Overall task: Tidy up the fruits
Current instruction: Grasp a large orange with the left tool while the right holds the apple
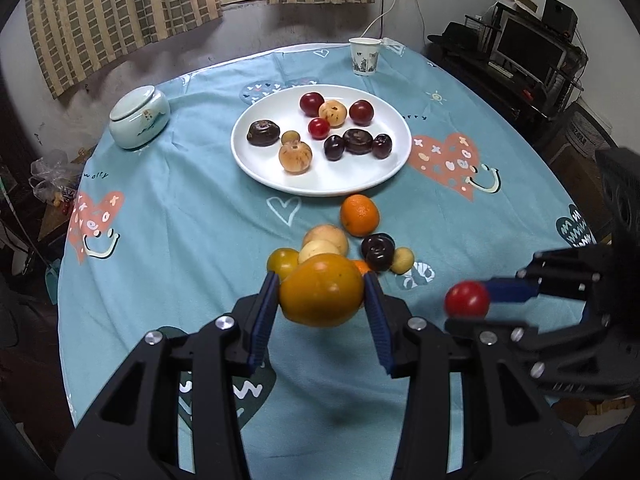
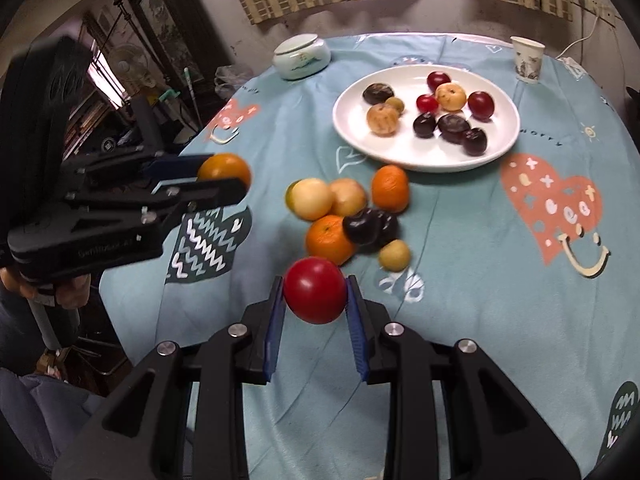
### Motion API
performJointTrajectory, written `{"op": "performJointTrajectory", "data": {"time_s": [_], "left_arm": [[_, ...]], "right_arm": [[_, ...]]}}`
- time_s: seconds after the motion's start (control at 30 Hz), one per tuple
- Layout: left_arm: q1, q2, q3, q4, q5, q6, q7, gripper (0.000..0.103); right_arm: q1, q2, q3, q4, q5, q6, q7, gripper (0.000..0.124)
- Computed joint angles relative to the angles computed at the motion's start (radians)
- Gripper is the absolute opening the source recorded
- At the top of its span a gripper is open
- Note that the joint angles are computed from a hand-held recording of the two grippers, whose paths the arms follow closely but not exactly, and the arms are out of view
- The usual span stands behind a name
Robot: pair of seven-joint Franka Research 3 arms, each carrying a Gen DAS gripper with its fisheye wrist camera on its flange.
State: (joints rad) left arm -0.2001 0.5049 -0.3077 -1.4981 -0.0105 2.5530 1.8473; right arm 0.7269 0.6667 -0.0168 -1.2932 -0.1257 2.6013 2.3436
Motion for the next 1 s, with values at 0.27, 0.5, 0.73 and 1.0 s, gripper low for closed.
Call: {"op": "performJointTrajectory", "data": {"time_s": [0.27,0.5,0.73,1.0], "left_arm": [[-0.017,0.012,-0.004,0.028,0.011,-0.016,0.010,0.043],[-0.035,0.051,-0.002,0.090,0.021,-0.047,0.015,0.044],[-0.062,0.129,0.016,0.202,0.046,-0.111,0.001,0.044],[-0.112,0.286,0.042,0.461,0.081,-0.215,-0.011,0.044]], "right_arm": [[-0.002,-0.007,0.018,-0.030,0.032,0.023,-0.011,0.030],[-0.014,-0.012,0.019,-0.044,0.047,0.036,-0.019,0.030],[-0.047,0.018,0.044,-0.007,0.094,0.021,-0.075,0.030],[-0.065,0.054,0.015,0.064,0.103,0.001,-0.108,0.030]]}}
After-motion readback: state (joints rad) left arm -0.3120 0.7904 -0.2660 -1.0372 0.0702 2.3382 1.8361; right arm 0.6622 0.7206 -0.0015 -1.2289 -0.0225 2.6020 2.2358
